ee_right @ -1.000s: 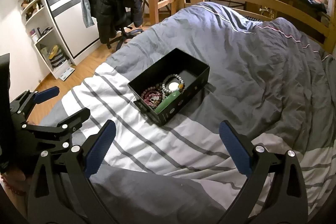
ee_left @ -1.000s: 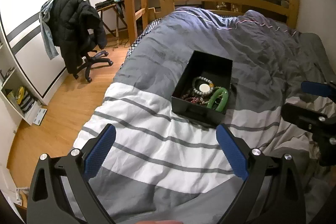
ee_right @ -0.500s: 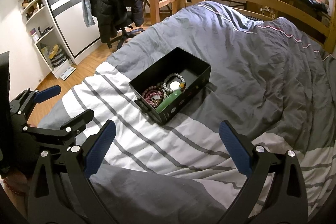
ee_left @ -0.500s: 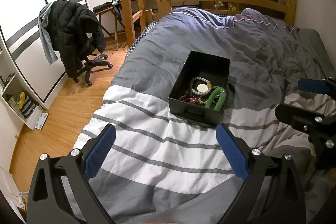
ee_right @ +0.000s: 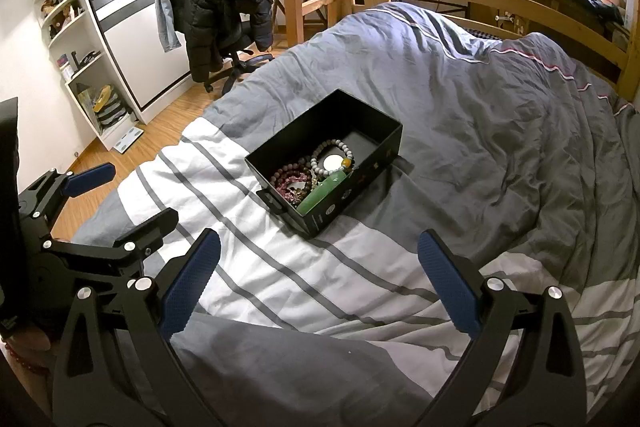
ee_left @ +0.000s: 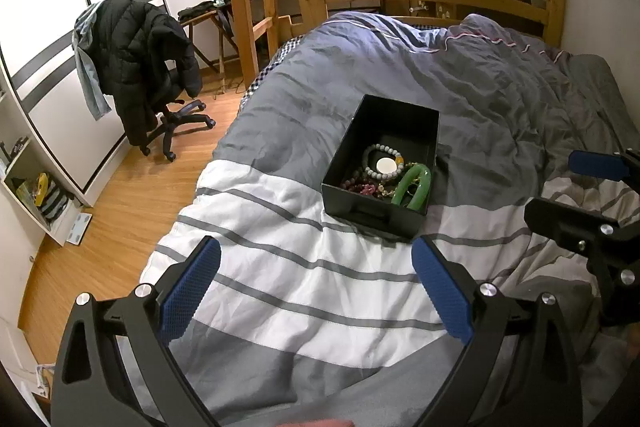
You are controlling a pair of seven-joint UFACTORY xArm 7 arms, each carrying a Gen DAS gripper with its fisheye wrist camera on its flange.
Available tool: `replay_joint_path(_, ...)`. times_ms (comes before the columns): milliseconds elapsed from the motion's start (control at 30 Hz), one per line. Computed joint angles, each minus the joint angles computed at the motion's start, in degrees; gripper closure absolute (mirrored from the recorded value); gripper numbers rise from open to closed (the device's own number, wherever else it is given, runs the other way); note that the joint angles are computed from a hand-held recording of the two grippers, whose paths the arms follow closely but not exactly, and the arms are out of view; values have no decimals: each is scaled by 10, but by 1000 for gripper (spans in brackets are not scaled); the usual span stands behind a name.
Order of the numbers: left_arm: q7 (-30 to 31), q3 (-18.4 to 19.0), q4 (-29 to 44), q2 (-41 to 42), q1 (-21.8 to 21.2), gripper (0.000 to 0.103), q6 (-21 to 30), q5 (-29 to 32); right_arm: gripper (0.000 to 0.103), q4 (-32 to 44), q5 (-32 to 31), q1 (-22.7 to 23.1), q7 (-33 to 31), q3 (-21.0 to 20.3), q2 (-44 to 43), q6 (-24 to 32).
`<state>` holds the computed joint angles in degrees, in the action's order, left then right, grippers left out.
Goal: Organize jewelry
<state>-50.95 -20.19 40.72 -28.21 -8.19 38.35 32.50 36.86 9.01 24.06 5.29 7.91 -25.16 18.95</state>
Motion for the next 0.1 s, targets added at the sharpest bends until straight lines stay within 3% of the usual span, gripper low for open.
replay_joint_path(100, -5, 0, -4, -2, 0, 8, 0, -2, 5, 0, 0, 0, 1, 0, 0, 0)
